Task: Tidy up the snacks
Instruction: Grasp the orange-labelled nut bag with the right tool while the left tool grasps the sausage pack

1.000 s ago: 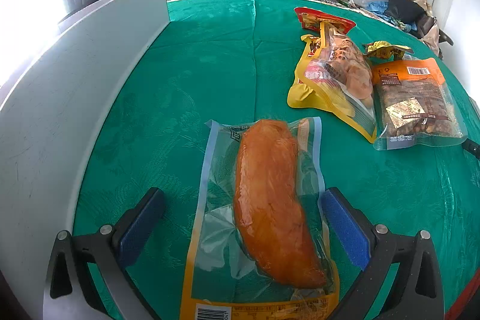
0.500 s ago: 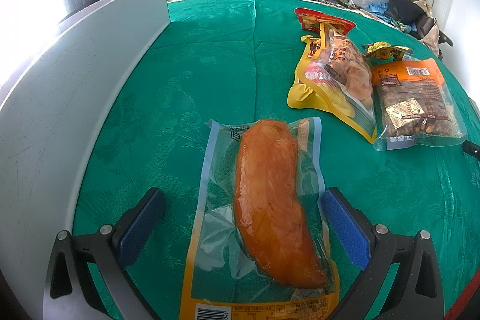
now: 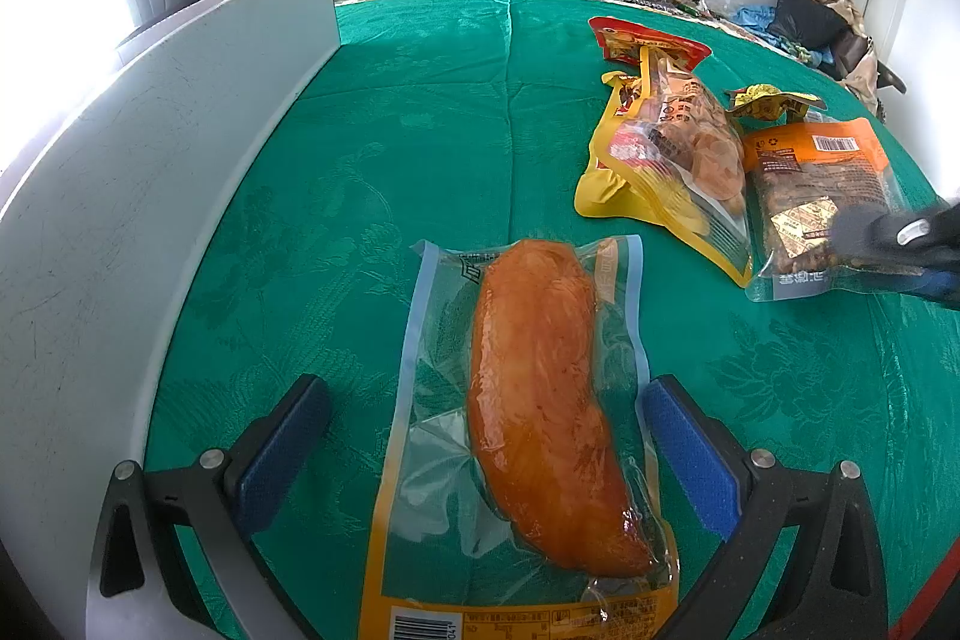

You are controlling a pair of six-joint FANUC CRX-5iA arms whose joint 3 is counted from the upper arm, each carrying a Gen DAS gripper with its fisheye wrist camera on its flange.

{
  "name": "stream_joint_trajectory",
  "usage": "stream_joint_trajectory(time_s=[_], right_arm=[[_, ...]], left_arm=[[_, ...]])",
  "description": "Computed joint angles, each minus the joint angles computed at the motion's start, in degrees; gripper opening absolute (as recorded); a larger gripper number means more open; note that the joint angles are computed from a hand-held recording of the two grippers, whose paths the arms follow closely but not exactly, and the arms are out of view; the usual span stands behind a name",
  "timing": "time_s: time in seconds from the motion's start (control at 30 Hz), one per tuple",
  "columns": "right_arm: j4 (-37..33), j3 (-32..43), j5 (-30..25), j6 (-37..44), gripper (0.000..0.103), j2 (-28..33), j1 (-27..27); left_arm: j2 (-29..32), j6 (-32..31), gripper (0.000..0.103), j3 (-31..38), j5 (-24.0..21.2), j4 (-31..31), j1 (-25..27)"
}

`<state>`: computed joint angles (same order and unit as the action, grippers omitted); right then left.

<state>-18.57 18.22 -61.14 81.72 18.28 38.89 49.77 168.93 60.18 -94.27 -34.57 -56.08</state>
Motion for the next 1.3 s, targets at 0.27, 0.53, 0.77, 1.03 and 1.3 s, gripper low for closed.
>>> stream_joint_trajectory(time_s=[0.27, 0.53, 0.77, 1.03, 1.3], right_arm=[[-12.4, -0.6, -4.6, 5.1, 0.015, -1.6, -6.3], [-27.0, -8.2, -14.3, 14.2, 0.015, -7.1, -17.5], [-19.4, -11.9, -10.8, 15.7, 0.076, -10.3, -17.9], [-5.2, -5.6, -10.5, 10.2, 0.079, -9.3, -14.4], [5.1, 1.9, -19.9, -2.7, 0.078, -1.1, -3.4]], left_arm=[[0.0, 0.0, 0.103, 0.1, 0.0, 0.0, 0.0], [0.0, 0.0, 0.103, -0.1, 0.1, -0.1, 0.0], [0.1, -0.1, 0.103, 0.4, -0.2, -0.2, 0.0], [0.1, -0.1, 0.103, 0.3, -0.1, -0.2, 0.0], [0.0, -0.1, 0.103, 0.2, 0.0, -0.2, 0.0]])
